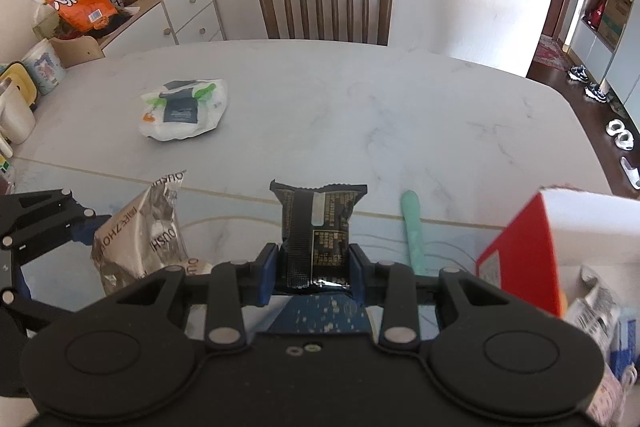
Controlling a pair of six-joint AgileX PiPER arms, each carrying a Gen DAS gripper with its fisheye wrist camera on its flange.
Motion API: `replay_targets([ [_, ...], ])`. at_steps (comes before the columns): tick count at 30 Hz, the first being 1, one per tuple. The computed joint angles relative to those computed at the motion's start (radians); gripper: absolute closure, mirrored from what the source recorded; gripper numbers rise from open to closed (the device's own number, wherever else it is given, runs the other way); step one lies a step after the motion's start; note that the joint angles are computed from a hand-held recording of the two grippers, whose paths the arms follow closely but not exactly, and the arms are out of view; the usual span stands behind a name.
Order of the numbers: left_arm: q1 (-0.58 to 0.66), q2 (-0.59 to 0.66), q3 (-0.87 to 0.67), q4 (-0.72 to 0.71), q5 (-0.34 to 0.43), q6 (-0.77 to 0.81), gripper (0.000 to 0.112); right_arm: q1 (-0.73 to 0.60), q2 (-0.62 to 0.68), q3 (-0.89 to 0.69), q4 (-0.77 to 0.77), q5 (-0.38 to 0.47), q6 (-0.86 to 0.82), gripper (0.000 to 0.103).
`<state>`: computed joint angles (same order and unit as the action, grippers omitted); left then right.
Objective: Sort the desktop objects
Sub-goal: 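Carry the foil wrapper and snack bar with both tools over the red box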
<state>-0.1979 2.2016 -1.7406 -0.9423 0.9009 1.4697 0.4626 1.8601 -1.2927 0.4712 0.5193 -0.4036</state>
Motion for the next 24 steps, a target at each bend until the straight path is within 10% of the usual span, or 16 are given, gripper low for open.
replay_targets([
  [24, 0.002, -0.325, 0.314, -0.006, 0.029, -0.052, 0.057, -0.146, -0.427, 0.344, 0.188, 0.080, -0.223, 0.067],
])
